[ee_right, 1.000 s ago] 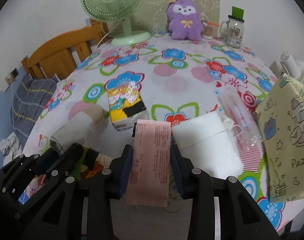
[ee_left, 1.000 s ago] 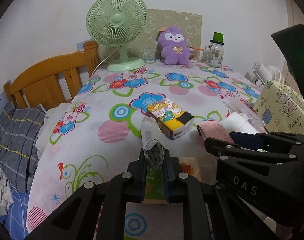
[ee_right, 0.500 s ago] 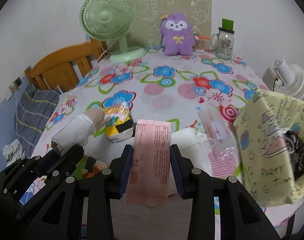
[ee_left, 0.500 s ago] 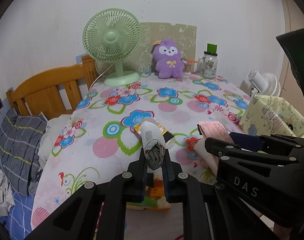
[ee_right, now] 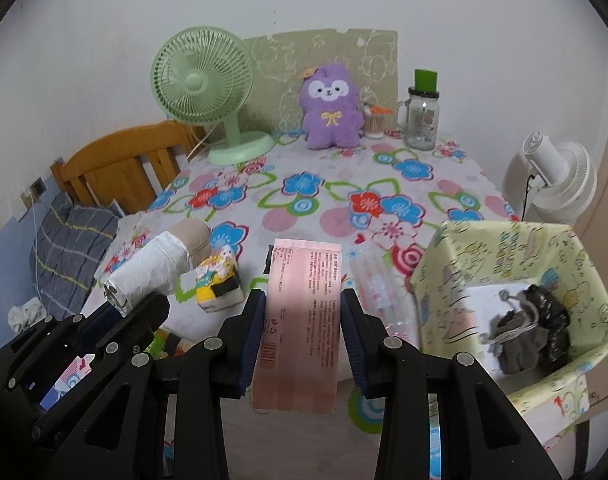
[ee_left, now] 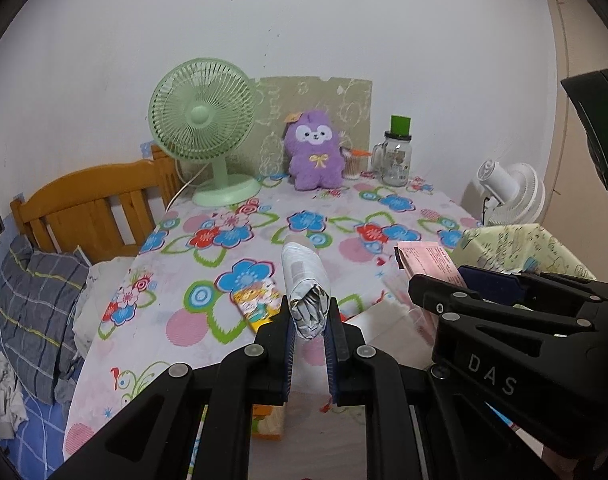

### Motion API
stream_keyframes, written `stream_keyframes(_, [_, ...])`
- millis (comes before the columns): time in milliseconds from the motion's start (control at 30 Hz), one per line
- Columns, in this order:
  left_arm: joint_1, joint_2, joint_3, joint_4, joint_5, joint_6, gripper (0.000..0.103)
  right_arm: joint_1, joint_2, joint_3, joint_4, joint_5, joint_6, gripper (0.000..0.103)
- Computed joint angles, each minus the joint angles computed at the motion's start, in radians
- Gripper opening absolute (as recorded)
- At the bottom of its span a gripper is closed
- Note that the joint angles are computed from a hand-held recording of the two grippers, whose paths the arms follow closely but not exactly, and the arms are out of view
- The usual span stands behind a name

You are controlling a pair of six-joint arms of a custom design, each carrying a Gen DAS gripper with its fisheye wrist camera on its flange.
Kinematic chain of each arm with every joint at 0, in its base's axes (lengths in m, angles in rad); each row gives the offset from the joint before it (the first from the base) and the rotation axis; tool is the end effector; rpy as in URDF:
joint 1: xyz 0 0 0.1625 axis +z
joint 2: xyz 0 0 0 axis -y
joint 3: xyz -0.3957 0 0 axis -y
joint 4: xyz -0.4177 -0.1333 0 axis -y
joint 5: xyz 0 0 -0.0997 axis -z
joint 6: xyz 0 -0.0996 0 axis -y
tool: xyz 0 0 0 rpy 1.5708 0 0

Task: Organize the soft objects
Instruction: 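Carry the white roll and pink paper toward the yellow paper box with both tools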

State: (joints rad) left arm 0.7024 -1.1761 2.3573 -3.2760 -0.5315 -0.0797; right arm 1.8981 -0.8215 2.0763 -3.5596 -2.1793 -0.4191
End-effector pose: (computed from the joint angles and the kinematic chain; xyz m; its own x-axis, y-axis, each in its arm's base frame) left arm -0.1808 -0.4402 0.1476 -0.7072 0.0633 -0.7042 0.6065 0.5662 -0.5582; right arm 0.2421 -0.4755 0.0613 -0.7250 -0.1959 0.6603 -0.5843 0.6824 -0.4392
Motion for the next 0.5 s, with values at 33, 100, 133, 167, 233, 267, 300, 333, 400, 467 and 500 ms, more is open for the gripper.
stream_keyframes(33, [-0.005, 0.001, -0.003, 0.002, 0.001, -0.003, 0.011, 0.001, -0.009, 0.005, -0.002, 0.0, -0.002, 0.041])
stream_keyframes(100, [-0.019, 0.004, -0.008, 0.01, 0.005, -0.011, 0.011, 0.002, -0.029, 0.016, -0.005, 0.004, -0.007, 0.041])
stream_keyframes(133, [-0.024, 0.005, -0.01, 0.012, 0.007, -0.013, 0.011, 0.003, -0.036, 0.02, -0.006, 0.005, -0.007, 0.041])
stream_keyframes(167, [-0.032, 0.008, -0.013, 0.015, 0.01, -0.016, 0.011, 0.003, -0.047, 0.026, -0.008, 0.007, -0.009, 0.041])
stream_keyframes(233, [-0.041, 0.012, -0.018, 0.018, 0.015, -0.019, 0.011, 0.003, -0.062, 0.032, -0.011, 0.012, -0.012, 0.041])
stream_keyframes(267, [-0.048, 0.016, -0.023, 0.02, 0.017, -0.023, 0.011, 0.002, -0.07, 0.035, -0.012, 0.016, -0.015, 0.041])
stream_keyframes(300, [-0.051, 0.019, -0.027, 0.019, 0.017, -0.024, 0.011, 0.001, -0.08, 0.04, -0.015, 0.02, -0.017, 0.041])
stream_keyframes(333, [-0.055, 0.022, -0.03, 0.018, 0.017, -0.025, 0.011, 0.0, -0.087, 0.043, -0.017, 0.022, -0.019, 0.041])
stream_keyframes(400, [-0.066, 0.029, -0.037, 0.015, 0.021, -0.022, 0.011, -0.003, -0.103, 0.051, -0.022, 0.029, -0.025, 0.041])
stream_keyframes(467, [-0.073, 0.04, -0.046, 0.008, 0.023, -0.016, 0.011, -0.004, -0.118, 0.059, -0.029, 0.033, -0.031, 0.041])
stream_keyframes(500, [-0.077, 0.045, -0.049, 0.006, 0.023, -0.016, 0.011, -0.005, -0.128, 0.063, -0.031, 0.035, -0.035, 0.041])
